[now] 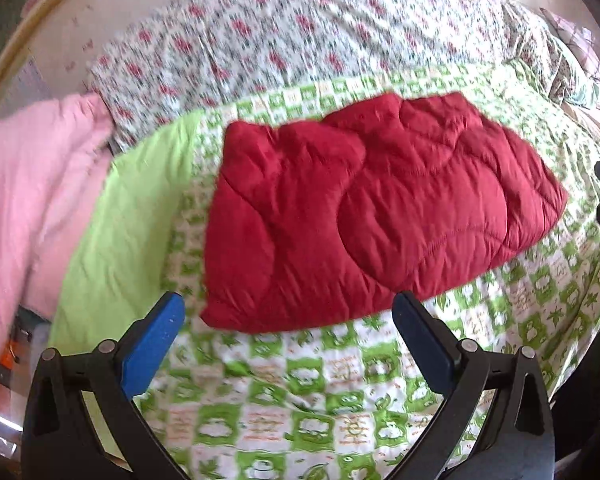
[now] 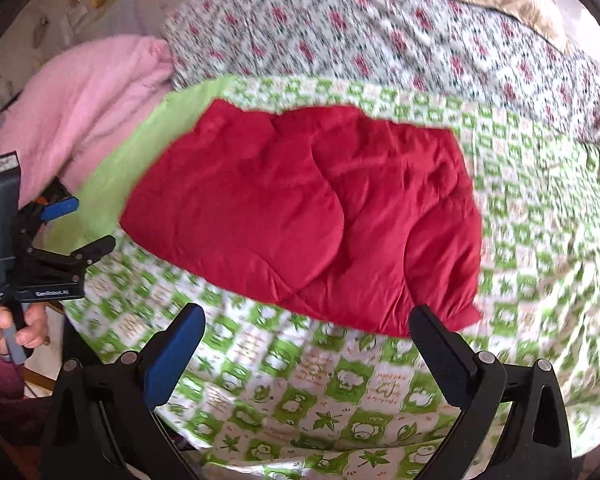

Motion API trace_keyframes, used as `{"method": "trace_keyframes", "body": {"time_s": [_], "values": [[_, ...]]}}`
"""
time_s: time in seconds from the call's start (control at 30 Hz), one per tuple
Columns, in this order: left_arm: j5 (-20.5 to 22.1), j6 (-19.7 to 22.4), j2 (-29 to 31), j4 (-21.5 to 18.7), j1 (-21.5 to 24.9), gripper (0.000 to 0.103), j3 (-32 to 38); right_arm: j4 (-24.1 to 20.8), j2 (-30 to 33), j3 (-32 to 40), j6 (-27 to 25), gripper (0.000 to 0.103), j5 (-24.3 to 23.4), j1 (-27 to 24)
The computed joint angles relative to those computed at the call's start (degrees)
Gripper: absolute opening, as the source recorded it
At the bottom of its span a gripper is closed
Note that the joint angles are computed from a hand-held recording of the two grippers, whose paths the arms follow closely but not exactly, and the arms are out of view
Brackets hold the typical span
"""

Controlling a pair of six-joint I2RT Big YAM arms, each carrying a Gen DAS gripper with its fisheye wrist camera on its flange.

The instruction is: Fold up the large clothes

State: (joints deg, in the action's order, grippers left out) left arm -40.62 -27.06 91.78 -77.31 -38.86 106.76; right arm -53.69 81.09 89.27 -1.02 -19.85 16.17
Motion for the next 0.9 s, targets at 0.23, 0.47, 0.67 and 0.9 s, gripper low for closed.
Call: {"method": "trace_keyframes", "body": {"time_s": [0.23,0.47,0.67,0.9], "values": [[2.3,-0.5,3.9,-2.2,1.3,0.103,4.6,-1.5,2.4,3.4,-2.5,0.103,0.2,0.0],[4.2,-0.6,9.2,-4.7,3.0,0.103,10.3,-2.5,7.0,5.7,-2.1,0.103,0.9,0.6],[5.4,0.1,11.8,-5.3,4.0,0.103,13.7,-3.9,9.9,8.2,-1.8,0.103,0.8,0.1],[5.8,1.0,13.3,-5.8,4.3,0.103,15.7,-4.8,12.2,10.9,-2.0,0.103,0.8,-0.4]]}}
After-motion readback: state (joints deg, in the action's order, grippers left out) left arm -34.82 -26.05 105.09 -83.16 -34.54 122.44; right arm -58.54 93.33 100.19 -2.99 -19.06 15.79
